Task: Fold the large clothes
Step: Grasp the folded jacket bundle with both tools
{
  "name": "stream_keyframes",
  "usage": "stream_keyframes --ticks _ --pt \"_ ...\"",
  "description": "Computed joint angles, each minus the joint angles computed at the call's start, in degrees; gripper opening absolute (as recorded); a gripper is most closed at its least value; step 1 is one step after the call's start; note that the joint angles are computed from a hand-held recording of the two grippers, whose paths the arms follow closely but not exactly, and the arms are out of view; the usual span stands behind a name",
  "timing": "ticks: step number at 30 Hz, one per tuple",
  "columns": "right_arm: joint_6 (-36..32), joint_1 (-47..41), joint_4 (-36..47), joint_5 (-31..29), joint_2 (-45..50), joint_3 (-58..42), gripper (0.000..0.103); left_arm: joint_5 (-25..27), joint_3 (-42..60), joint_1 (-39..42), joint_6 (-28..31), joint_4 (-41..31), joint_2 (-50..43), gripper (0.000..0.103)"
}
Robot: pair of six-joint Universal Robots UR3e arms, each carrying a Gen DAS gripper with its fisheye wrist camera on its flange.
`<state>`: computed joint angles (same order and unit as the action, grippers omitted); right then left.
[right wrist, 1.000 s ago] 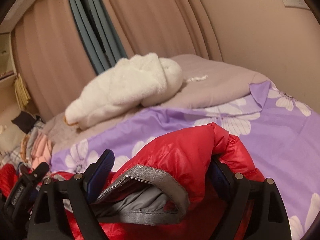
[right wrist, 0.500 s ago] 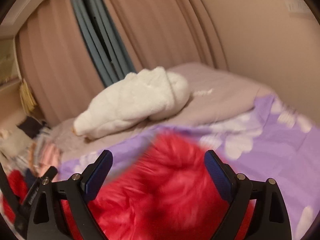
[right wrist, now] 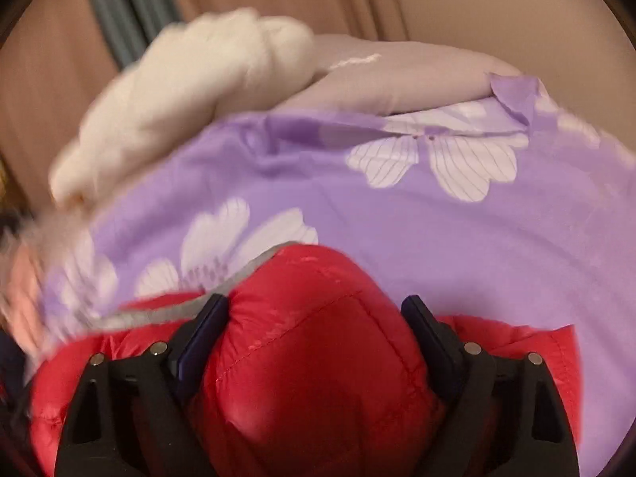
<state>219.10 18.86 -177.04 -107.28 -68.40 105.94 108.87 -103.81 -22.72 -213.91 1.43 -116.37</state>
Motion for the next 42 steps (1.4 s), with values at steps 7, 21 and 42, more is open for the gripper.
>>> stream_keyframes --ticks 7,21,42 --pt "-0.68 3.13 6.46 -6.63 3.76 -6.01 0.088 1.39 2.09 -0.46 -0.28 -0.74 -2.59 0.103" --pt "0.08 4.25 8.23 -8.84 6.16 -8.53 0.088 1.57 2.90 -0.37 -0.57 -0.69 -4.18 0.103" --pt "-0.01 3.70 7.44 -7.34 5.89 -7.82 0.090 1.24 3.11 -0.23 -0.92 -0.96 -4.29 0.103"
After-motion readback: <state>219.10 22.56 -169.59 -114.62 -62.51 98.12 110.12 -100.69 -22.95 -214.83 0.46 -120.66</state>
